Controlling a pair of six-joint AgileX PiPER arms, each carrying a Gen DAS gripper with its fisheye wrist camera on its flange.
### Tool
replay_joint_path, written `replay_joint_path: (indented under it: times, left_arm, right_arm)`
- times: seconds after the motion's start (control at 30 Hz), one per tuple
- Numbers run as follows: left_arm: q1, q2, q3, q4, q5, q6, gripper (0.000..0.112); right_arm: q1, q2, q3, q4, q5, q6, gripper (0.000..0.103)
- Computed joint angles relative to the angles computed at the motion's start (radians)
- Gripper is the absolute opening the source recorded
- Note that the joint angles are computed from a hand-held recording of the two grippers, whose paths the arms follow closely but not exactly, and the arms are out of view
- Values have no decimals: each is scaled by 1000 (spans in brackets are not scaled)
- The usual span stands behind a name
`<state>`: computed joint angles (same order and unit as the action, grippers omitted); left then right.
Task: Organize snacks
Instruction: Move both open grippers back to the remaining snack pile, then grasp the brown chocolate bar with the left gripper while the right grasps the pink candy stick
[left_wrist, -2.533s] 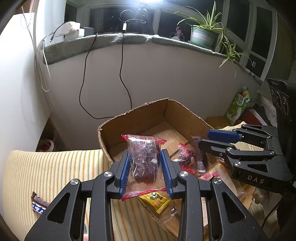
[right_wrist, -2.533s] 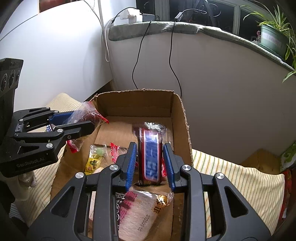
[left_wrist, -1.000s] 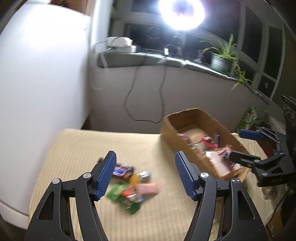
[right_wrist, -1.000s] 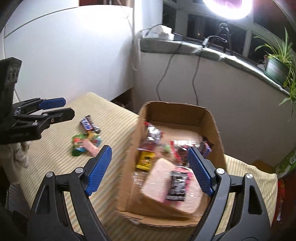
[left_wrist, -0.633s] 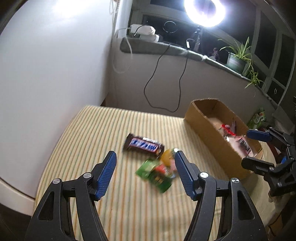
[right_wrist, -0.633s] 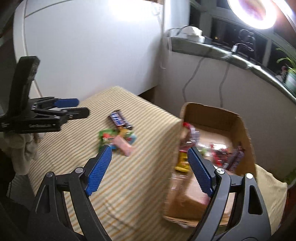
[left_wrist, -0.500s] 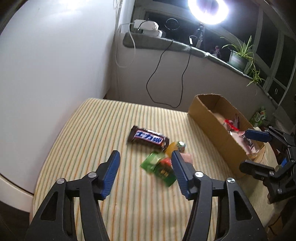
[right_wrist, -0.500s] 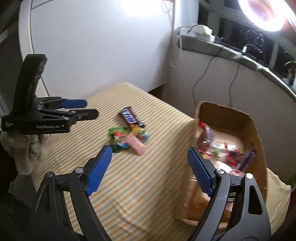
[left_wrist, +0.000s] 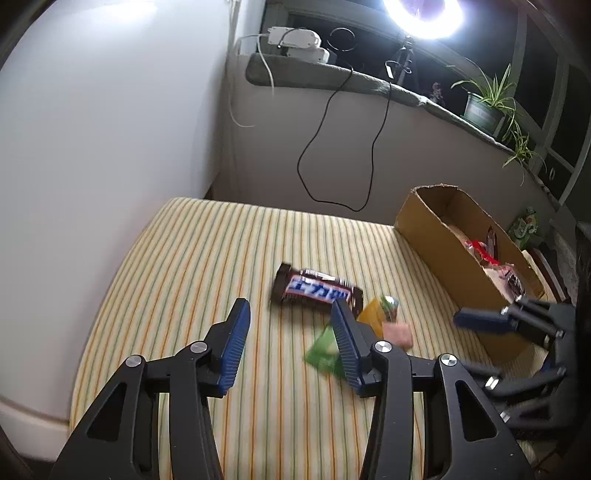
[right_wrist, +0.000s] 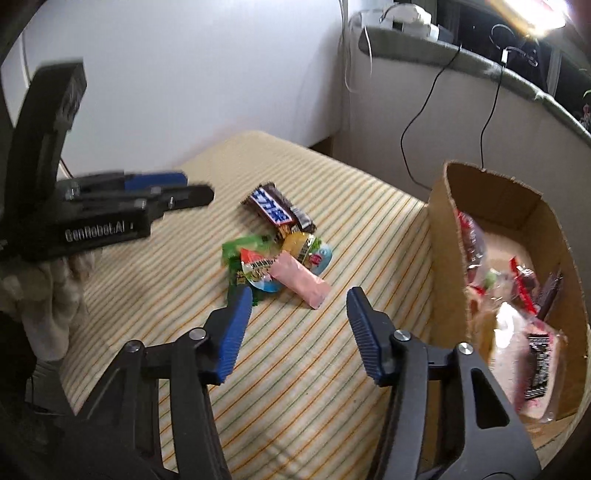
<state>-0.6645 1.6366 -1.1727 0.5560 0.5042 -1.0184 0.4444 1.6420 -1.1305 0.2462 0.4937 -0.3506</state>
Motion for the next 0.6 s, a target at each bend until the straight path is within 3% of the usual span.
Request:
replay_joint_path:
  times: [0.2,0.6]
  left_arm:
    - [59,97,-126,-171,10,272,43]
    - [-13,187,-171,-42,155,452,43]
  right_arm:
    - [49,64,-27,-172,-14,157,56]
    - [50,129,-76,-160,10,142,56]
